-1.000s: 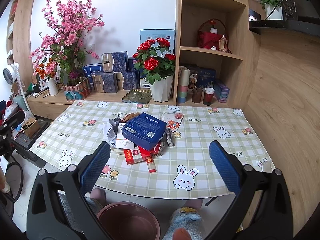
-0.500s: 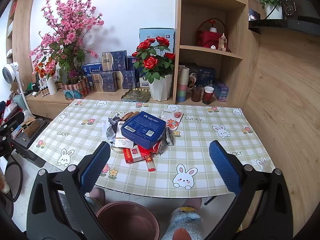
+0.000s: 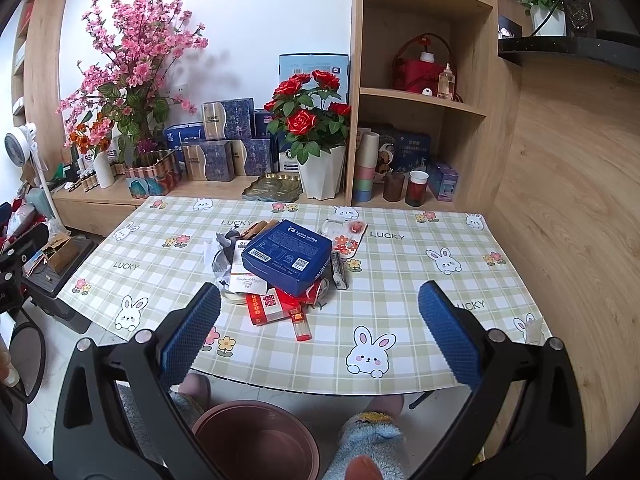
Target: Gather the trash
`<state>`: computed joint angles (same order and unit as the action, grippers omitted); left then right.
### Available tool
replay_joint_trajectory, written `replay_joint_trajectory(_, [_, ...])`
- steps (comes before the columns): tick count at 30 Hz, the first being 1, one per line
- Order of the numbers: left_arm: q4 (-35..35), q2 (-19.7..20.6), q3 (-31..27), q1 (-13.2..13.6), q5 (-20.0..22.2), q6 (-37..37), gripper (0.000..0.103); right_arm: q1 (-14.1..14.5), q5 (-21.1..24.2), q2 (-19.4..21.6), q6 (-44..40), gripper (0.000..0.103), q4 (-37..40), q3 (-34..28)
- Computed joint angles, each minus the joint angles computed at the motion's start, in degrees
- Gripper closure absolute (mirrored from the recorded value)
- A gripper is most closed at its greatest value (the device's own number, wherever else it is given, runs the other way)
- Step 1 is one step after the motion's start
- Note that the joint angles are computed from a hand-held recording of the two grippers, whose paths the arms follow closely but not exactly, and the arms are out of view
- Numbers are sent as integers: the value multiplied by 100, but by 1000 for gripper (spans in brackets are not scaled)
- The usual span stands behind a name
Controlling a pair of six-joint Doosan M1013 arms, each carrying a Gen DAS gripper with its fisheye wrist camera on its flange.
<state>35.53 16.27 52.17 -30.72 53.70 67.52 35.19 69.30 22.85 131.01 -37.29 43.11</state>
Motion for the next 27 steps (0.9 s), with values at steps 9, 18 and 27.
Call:
replay_joint_trajectory(9, [-153,21,37,15,-32,105,5,-64,-115,15,-8,5,229,-7])
replay_joint_trajectory(18, [-664,146,-13,139,-212,229,5,-240,-612,-162,161,5,691,384])
replay_joint_trajectory(27, [-1562,312,52,426,-278,26,5,-367,-673,-141,62,5,855,693])
